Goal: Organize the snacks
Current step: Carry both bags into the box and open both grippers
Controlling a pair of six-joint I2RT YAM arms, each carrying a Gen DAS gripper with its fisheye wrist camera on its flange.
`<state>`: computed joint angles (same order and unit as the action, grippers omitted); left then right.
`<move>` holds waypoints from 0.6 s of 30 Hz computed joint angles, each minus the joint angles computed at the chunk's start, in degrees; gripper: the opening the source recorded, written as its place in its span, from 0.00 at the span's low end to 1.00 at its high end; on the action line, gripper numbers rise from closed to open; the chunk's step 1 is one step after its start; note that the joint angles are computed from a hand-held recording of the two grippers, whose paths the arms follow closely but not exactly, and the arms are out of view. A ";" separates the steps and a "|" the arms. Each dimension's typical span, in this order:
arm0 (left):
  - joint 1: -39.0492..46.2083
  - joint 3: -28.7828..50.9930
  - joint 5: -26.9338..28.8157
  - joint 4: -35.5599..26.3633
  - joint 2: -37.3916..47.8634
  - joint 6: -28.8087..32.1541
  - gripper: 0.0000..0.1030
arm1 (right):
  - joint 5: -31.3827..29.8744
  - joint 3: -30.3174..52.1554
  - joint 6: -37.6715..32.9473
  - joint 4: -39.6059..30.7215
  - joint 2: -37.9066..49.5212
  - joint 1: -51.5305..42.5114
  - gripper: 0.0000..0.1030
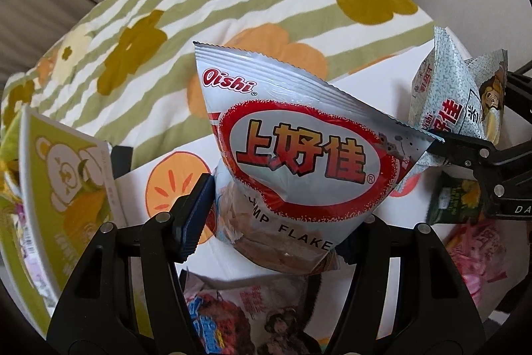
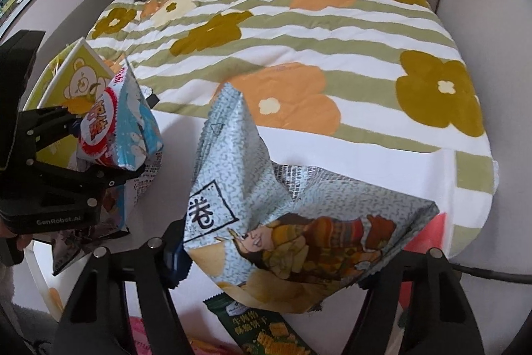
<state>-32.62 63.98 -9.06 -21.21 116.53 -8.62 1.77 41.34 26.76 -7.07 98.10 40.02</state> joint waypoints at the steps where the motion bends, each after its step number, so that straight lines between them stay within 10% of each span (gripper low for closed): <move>1: -0.39 -0.47 -0.29 -0.13 -1.19 -0.33 0.58 | 0.40 -0.42 0.27 -0.55 -1.52 0.10 0.66; 18: -2.35 -12.84 -8.95 -11.64 -38.05 -8.18 0.58 | 11.09 10.46 5.33 -20.27 -19.45 13.66 0.64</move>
<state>-34.97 51.14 -18.00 -32.85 78.48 -16.79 12.86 51.79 32.09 -27.34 78.64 53.68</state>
